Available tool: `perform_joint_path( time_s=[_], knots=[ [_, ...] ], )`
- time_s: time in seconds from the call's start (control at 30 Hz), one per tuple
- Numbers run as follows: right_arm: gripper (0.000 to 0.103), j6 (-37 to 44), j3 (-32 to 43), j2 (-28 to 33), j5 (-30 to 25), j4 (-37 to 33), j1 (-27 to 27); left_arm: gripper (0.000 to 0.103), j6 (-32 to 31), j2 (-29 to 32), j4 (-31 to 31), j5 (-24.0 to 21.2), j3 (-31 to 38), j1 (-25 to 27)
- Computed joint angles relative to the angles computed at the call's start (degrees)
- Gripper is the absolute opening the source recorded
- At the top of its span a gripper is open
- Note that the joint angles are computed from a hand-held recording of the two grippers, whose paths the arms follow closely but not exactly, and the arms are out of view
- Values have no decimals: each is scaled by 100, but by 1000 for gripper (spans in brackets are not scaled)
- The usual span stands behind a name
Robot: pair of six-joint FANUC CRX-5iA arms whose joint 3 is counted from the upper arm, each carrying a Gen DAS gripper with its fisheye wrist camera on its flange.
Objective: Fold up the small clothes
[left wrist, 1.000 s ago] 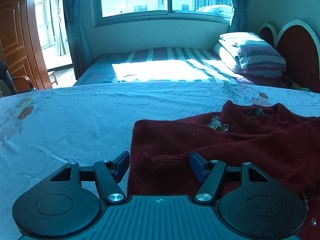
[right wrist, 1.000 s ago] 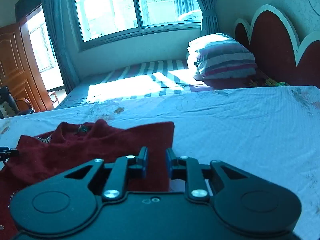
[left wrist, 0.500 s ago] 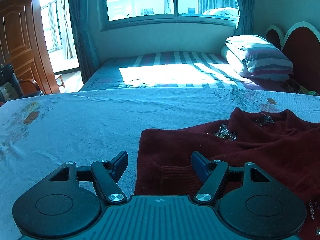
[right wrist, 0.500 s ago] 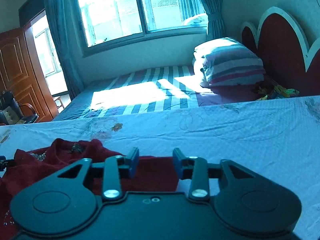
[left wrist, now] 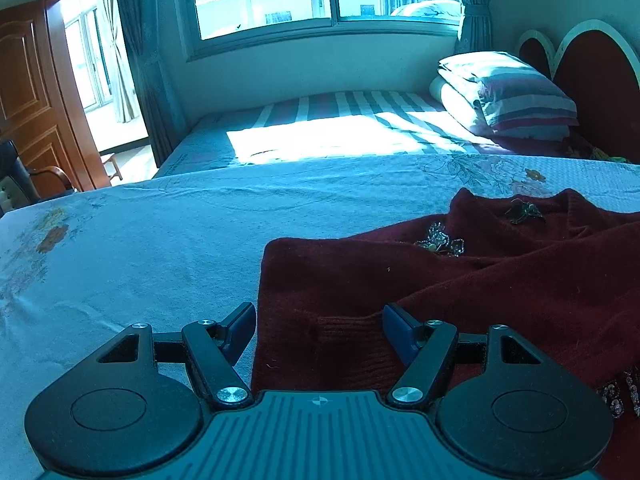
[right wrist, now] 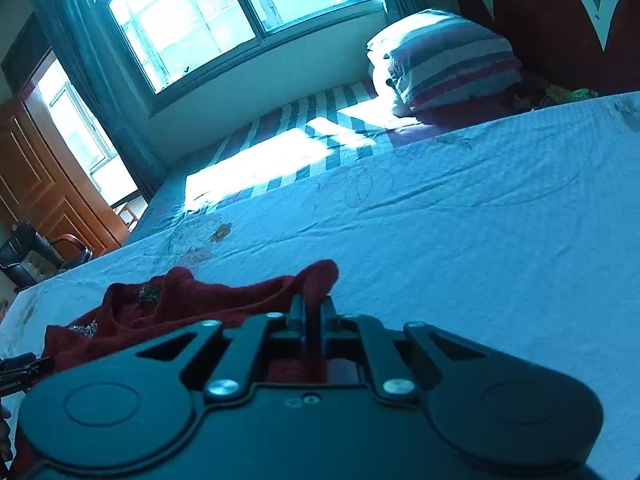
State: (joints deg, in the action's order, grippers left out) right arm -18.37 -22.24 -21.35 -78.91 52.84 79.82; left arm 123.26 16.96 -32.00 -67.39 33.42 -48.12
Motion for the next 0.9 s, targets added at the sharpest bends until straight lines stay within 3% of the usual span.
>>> perform_joint_path(
  time_s=[0.07, 0.1, 0.17, 0.23, 0.3, 0.37, 0.4, 0.43, 0.47, 0.5, 0.57, 0.63, 0.7, 0.8, 0.83, 0.9],
  knots=[
    [8, 287, 112, 127, -187, -395, -93, 70, 55, 9, -9, 22, -3, 0],
    [7, 268, 49, 110, -173, -327, -77, 70, 58, 11, 12, -12, 24, 14],
    [23, 134, 212, 314, -717, -162, 20, 70, 266, -83, -215, 34, 1, -66],
    [20, -216, 184, 314, -1126, 198, 242, 70, 332, -219, -230, 301, -123, -67],
    [15, -392, -28, 58, -963, 621, 509, 70, 100, -198, -3, 518, -139, 14],
    [13, 300, 135, 182, -681, 553, 482, 70, -177, -17, 188, 445, 7, 50],
    [13, 655, 231, 290, -531, 448, 420, 70, -363, 45, 342, 437, 23, 92],
    [21, 977, 363, 426, -479, 253, 347, 72, -433, 205, 289, 189, 175, 49],
    [21, 1386, 626, 604, -551, -174, 199, 90, -204, 183, 7, 241, 122, -30],
    [19, 1546, 670, 744, -662, -374, 120, 95, -99, 248, 22, 9, 248, -5],
    [19, 1568, 649, 732, -745, -321, 173, 95, 6, 147, 184, -92, 246, 89],
    [19, 1467, 812, 774, -982, -214, 373, 95, 206, -218, -66, 310, -157, -9],
    [21, 1391, 671, 656, -942, 217, 686, 95, 41, -342, 84, 434, -314, -8],
    [18, 1773, 650, 655, -796, 29, 811, 96, -619, 24, 132, -186, 53, -73],
    [18, 1931, 705, 710, -823, -217, 772, 97, -533, -19, -83, -148, 4, -146],
    [18, 1831, 611, 719, -867, -234, 742, 96, -465, 57, -189, -557, 336, -228]
  ],
)
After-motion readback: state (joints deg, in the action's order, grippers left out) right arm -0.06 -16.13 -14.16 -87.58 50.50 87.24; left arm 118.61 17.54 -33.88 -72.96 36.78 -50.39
